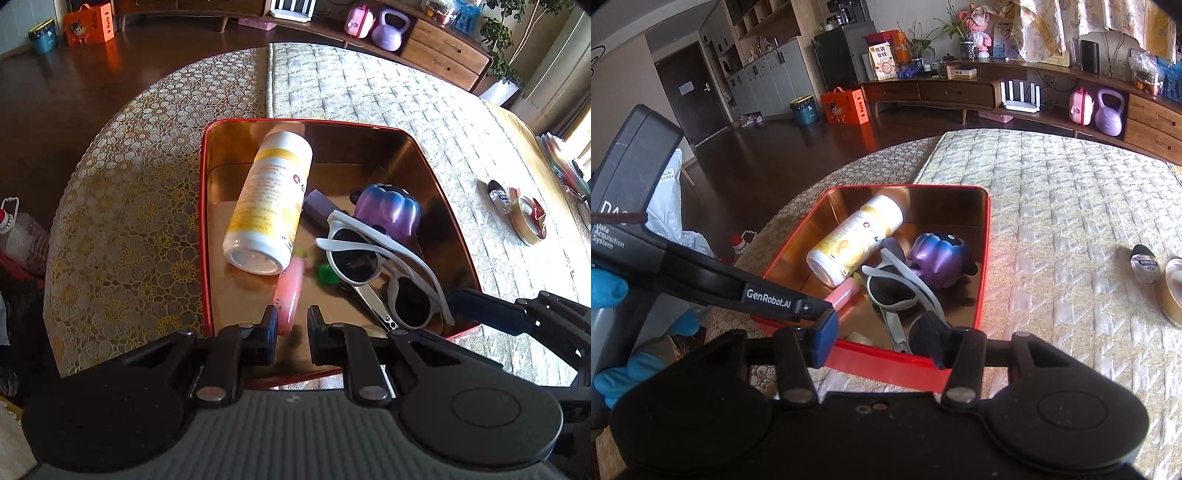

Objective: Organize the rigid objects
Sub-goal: 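Withdraw both tools from the tray toward the dark jar and tape roll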

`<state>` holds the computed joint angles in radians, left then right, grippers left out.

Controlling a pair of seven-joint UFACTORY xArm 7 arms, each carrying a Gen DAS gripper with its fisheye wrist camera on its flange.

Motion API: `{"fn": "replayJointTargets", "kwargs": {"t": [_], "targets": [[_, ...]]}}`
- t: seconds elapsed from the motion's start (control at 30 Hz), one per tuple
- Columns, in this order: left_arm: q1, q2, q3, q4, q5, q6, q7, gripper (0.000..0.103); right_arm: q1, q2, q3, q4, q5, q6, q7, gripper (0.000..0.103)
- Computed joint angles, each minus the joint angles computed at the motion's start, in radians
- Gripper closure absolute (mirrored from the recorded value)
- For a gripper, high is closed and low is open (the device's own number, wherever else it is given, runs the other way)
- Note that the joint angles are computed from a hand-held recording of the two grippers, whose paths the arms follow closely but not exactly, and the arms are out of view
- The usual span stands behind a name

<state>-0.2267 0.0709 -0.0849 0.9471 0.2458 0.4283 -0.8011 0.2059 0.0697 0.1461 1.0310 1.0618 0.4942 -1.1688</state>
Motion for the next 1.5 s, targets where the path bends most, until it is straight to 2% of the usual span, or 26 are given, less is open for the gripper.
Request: {"fn": "replayJointTargets", "kwargs": {"t": [0.17, 0.53, 1.03, 1.1, 1.13, 1.2, 1.23, 1.27, 1.33, 1.5], "targets": [[-0.009, -0.023, -0.006, -0.012, 0.029, -0.001, -0.022, 0.087, -0.003, -0.039, -0.009, -0.027, 0.054, -0.001, -0.047, 0.051], [-0.029, -0.075, -0.039, -0.031, 0.224, -0.036, -0.168, 0.087, 0.004, -0.129, -0.061, -0.097, 0.202, -0.026, -0.150, 0.039], [-0.093, -0.023, -0.065, 0.045, 0.289, -0.063, -0.235, 0.086, -0.030, -0.197, -0.131, -0.160, 0.313, -0.033, -0.226, 0.028], [-0.109, -0.008, -0.064, 0.066, 0.291, -0.056, -0.236, 0.082, -0.040, -0.200, -0.137, -0.163, 0.320, -0.030, -0.230, 0.027], [-0.118, 0.000, -0.061, 0.077, 0.304, -0.053, -0.246, 0.074, -0.047, -0.202, -0.142, -0.165, 0.323, -0.024, -0.233, 0.026], [-0.139, 0.015, -0.054, 0.100, 0.347, -0.045, -0.280, 0.056, -0.058, -0.203, -0.149, -0.167, 0.323, -0.017, -0.236, 0.026], [-0.152, 0.020, -0.049, 0.112, 0.384, -0.041, -0.315, 0.040, -0.064, -0.202, -0.153, -0.167, 0.322, -0.013, -0.236, 0.026], [-0.162, 0.026, -0.043, 0.123, 0.418, -0.036, -0.345, 0.030, -0.070, -0.200, -0.156, -0.166, 0.321, -0.011, -0.237, 0.026], [-0.177, 0.045, -0.041, 0.152, 0.444, -0.027, -0.366, 0.028, -0.082, -0.199, -0.161, -0.164, 0.323, -0.007, -0.245, 0.025], [-0.208, 0.115, -0.034, 0.245, 0.394, -0.002, -0.318, 0.028, -0.115, -0.186, -0.177, -0.146, 0.343, 0.001, -0.294, 0.017]]}}
